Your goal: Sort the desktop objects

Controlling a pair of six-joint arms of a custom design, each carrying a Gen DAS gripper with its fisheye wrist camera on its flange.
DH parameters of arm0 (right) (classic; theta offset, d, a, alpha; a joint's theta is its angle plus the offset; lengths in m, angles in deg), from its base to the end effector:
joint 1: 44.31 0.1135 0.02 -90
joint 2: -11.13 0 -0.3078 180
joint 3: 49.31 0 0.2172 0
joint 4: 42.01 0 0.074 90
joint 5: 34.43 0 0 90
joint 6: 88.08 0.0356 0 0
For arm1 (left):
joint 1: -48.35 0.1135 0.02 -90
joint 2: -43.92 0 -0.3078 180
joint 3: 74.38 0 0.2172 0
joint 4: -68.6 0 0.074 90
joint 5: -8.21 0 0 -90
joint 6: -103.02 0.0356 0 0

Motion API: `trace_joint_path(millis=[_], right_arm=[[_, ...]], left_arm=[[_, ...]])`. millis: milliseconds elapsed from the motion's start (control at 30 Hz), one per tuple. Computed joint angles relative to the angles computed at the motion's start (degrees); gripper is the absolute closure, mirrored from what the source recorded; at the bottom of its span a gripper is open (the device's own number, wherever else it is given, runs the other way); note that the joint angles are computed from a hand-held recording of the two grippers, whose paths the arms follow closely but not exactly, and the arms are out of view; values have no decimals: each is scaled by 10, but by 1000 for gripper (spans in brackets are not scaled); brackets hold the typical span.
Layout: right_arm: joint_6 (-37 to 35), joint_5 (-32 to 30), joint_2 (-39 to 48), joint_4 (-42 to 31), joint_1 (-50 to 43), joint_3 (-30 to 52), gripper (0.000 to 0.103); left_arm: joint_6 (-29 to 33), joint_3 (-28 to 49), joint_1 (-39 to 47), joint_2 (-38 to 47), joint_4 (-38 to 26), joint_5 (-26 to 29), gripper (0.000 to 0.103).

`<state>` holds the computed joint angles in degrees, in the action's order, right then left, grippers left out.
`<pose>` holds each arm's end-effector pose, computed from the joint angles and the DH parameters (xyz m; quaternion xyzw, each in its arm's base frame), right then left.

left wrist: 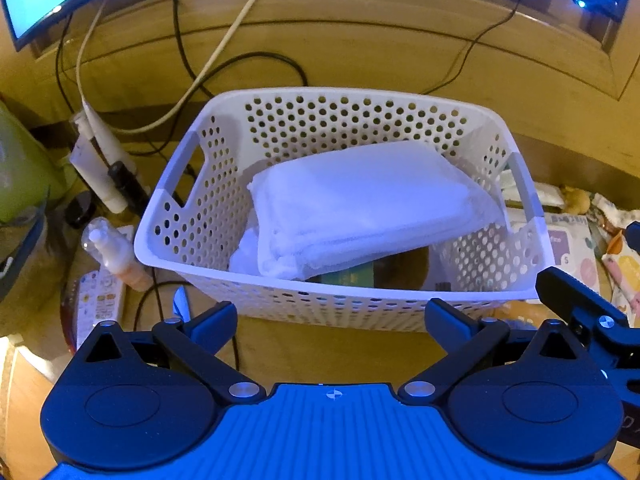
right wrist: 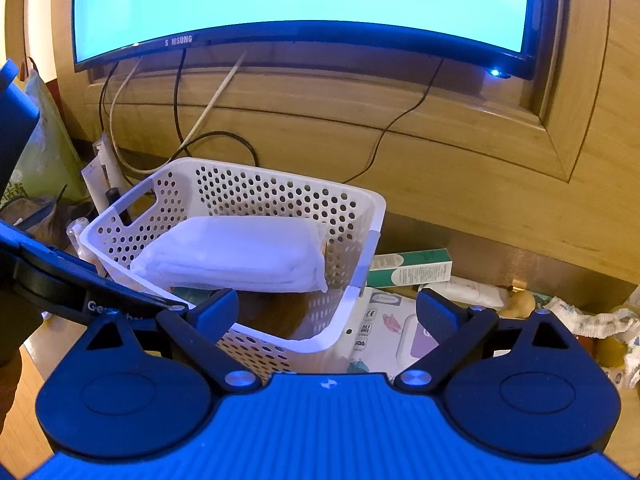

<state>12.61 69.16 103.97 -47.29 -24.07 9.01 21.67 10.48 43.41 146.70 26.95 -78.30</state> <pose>0.2822 0.0951 0.2283 -0.0248 0.9003 0.0091 0.4345 0.3487 -0.0323 0.2524 0.1221 0.9568 -0.0209 0.2631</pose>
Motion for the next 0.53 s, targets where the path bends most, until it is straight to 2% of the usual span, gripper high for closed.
trace_joint_path(millis=[533], right_arm=[[1, 3, -2, 6, 0, -4, 6]], left_arm=[[10, -26, -4, -18, 39, -12, 0]])
